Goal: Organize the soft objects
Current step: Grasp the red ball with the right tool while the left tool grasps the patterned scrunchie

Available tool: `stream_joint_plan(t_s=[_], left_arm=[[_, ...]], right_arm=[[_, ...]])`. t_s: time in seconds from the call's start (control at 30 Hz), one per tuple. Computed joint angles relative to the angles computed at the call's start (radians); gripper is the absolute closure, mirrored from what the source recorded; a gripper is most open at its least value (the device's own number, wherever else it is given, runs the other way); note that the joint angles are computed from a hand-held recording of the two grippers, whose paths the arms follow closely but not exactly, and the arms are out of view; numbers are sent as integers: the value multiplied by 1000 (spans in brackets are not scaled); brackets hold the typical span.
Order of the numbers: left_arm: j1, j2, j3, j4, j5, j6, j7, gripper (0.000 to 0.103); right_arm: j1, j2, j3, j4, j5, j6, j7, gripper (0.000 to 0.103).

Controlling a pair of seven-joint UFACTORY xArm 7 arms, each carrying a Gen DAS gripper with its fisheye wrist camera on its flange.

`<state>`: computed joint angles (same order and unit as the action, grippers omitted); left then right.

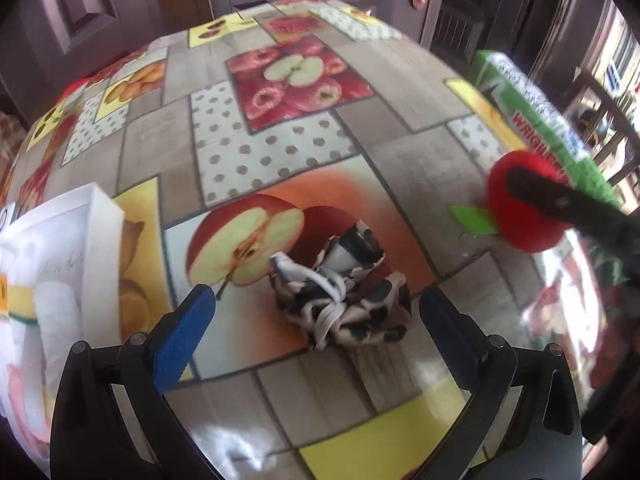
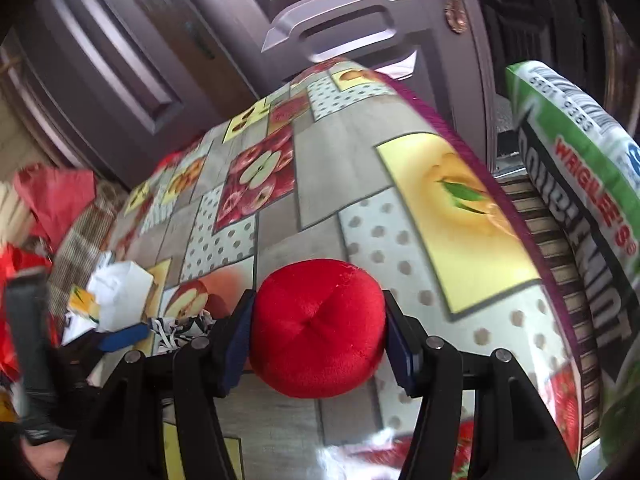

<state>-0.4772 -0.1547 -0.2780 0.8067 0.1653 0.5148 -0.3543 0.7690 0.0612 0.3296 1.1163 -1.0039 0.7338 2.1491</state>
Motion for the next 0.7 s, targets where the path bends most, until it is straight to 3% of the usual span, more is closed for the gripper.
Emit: stream_joint_plan(t_s=[0.07, 0.13, 0.17, 0.23, 0.3, 0.47, 0.7], left_arm=[[2, 23, -5, 15, 19, 18, -11, 2], [0, 34, -6, 19, 35, 25, -15, 27], [-8, 33, 5, 14, -3, 8, 20, 32], [-7, 29, 3, 15, 4, 3, 14, 58], [-15, 20, 11, 11, -37, -8, 44, 64], [-18, -50, 7, -29, -73, -47, 27, 64], [-54, -273, 10, -114, -152, -115, 42, 64]], right_arm=[[1, -23, 3, -19, -17, -6, 32, 44], [-4, -31, 7, -23, -33, -14, 55, 44], [-5, -34, 11, -24, -42, -16, 68, 44], [-7, -31, 16, -19, -57, -18, 81, 44], [-5, -29, 22, -10, -63, -7, 84, 44], [13, -31, 32, 24, -80, 38, 63, 44], [34, -58, 68, 67, -104, 130, 51, 44]])
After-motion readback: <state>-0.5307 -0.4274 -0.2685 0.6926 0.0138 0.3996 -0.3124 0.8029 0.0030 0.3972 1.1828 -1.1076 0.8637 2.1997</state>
